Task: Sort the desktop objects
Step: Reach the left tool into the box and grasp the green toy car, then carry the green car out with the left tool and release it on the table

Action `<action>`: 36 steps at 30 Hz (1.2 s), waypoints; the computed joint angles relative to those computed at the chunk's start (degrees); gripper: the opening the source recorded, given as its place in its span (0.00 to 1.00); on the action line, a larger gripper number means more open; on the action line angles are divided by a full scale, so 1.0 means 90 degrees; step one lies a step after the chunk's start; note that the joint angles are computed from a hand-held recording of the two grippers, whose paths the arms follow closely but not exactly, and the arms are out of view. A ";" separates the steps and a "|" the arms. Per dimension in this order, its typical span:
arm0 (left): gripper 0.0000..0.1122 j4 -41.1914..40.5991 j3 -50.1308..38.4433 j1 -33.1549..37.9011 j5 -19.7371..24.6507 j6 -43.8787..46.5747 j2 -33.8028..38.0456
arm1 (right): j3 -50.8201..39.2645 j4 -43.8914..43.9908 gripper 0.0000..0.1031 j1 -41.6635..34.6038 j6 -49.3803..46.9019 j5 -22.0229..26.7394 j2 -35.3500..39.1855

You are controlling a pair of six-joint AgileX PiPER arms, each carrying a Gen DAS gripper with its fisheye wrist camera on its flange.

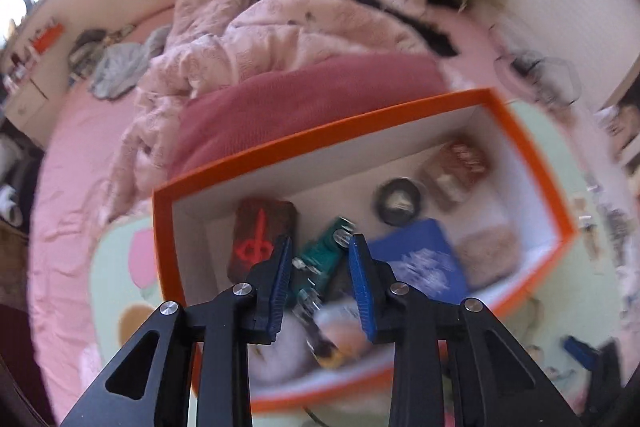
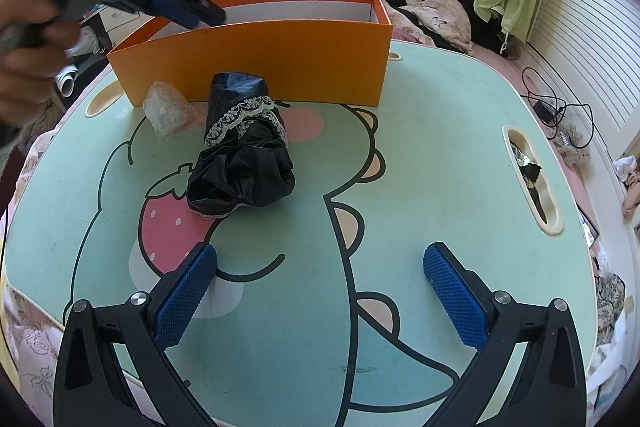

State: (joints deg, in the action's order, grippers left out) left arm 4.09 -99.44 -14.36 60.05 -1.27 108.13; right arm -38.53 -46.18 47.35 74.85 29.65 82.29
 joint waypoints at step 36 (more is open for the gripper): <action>0.20 -0.3222 0.1306 0.1168 -0.0820 0.2156 -0.1058 | -0.0055 0.0060 1.00 -0.0113 -0.0118 -0.0029 -0.0009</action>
State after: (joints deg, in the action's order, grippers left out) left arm -24.91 -87.69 -3.84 52.66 18.14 98.61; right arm -39.02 -45.63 46.33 73.79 29.39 82.21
